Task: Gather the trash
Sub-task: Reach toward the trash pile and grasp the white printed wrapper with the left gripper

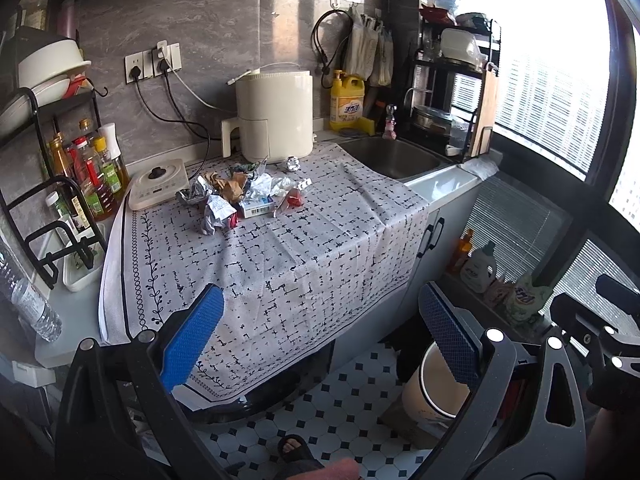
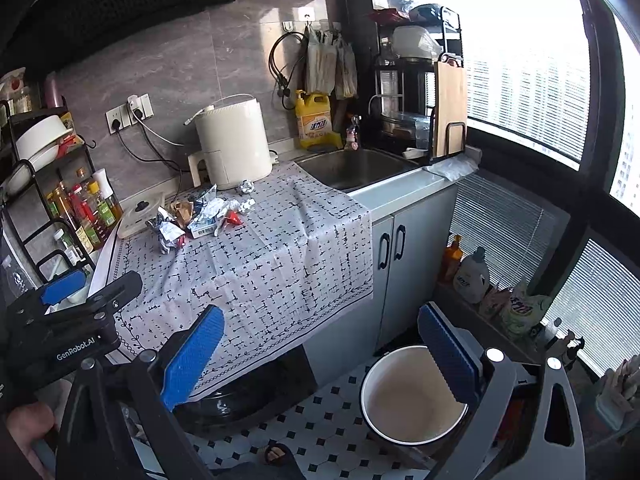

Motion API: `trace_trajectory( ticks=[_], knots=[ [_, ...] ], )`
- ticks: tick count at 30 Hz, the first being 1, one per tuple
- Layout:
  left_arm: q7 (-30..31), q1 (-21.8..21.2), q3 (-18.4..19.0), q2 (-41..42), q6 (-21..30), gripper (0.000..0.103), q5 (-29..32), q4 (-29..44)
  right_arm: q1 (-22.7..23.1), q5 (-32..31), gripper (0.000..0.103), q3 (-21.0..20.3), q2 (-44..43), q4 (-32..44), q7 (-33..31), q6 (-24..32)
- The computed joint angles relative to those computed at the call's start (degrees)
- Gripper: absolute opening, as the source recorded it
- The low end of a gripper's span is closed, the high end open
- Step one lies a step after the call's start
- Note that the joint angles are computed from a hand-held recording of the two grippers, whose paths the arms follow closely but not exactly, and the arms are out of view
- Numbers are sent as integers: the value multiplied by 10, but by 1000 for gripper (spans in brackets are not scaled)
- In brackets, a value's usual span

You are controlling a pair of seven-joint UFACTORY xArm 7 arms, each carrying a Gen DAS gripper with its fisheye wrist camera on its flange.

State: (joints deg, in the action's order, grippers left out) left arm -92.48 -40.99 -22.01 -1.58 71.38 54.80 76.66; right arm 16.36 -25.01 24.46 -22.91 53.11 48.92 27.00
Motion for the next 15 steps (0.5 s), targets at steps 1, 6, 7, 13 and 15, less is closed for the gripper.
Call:
trace_trajectory(
  ticks=[1,6,7,13,15],
  knots=[
    [4,1,1,4,3,97,-2,6,-1,-1,95,1,6,4,1,-1],
    [11,8,9,-2,10,97,-12,0,-6,-20,95,5,46,28,17,-9],
    [11,11,10,-4,13,97,-14,-3,-7,-29,95,7,59,36,24,-11],
    [17,47,23,-32,-10,97,-33,-42,17,-87,95,0,150,105,56,-6],
    [18,65,29,-40,-26,97,-36,-56,28,-116,95,-4,192,144,69,2]
  ],
)
